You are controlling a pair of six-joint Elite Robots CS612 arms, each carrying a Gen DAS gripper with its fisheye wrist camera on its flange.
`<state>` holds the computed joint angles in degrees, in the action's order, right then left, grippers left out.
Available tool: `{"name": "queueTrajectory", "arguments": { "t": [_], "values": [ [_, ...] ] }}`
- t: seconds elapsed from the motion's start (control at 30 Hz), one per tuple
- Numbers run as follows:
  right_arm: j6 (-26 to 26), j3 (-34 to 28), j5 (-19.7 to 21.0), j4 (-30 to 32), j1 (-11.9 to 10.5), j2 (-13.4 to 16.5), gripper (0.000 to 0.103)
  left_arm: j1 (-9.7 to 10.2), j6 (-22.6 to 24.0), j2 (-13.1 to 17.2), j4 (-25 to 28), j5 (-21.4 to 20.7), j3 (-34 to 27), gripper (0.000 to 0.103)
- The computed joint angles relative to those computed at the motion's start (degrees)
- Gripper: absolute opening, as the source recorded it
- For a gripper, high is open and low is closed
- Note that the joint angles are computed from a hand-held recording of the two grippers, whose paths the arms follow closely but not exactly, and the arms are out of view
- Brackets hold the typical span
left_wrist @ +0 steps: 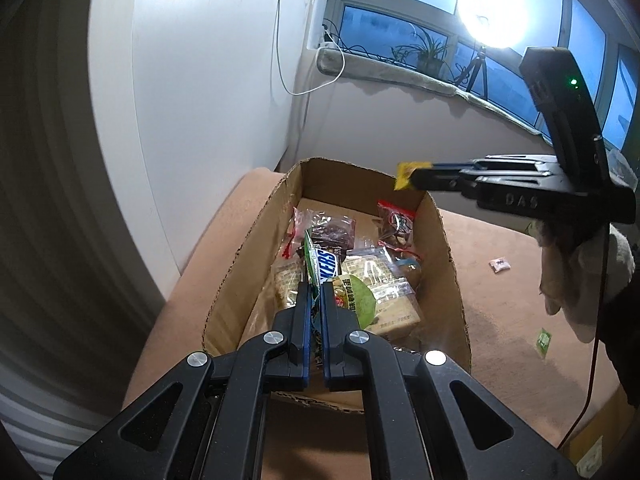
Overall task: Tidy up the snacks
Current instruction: 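Open the left tool to drop the mint packet while the right tool releases the yellow packet, then move the left tool to the pink-white packet while the right tool approaches the green-wrapped candy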
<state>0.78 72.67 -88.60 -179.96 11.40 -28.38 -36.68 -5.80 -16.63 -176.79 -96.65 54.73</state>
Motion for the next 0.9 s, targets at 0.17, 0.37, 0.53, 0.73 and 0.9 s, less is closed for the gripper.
{"name": "queueTrajectory", "arguments": {
  "t": [0.17, 0.37, 0.53, 0.73, 0.9],
  "values": [
    [-0.6, -0.2, 0.1, 0.3, 0.4, 0.1, 0.023, -0.05, -0.3, -0.1, 0.2, 0.1, 0.0, 0.003],
    [-0.4, 1.4, -0.8, -2.1, 0.5, -0.8, 0.061, -0.28, -0.2, 0.2, 0.8, 0.7, -0.6, 0.016],
    [0.5, 3.7, -2.0, -4.7, 0.4, -2.0, 0.071, -0.62, 0.0, 0.0, -0.3, 1.4, -0.1, 0.034],
    [1.7, 9.2, -3.3, -10.3, 0.2, -4.7, 0.077, -1.16, 0.4, -0.5, -1.2, 1.8, 0.6, 0.034],
    [2.7, 15.9, -4.6, -15.0, -0.4, -7.7, 0.077, -1.76, 0.9, -0.8, -2.5, 0.8, 1.1, 0.034]
  ]
}}
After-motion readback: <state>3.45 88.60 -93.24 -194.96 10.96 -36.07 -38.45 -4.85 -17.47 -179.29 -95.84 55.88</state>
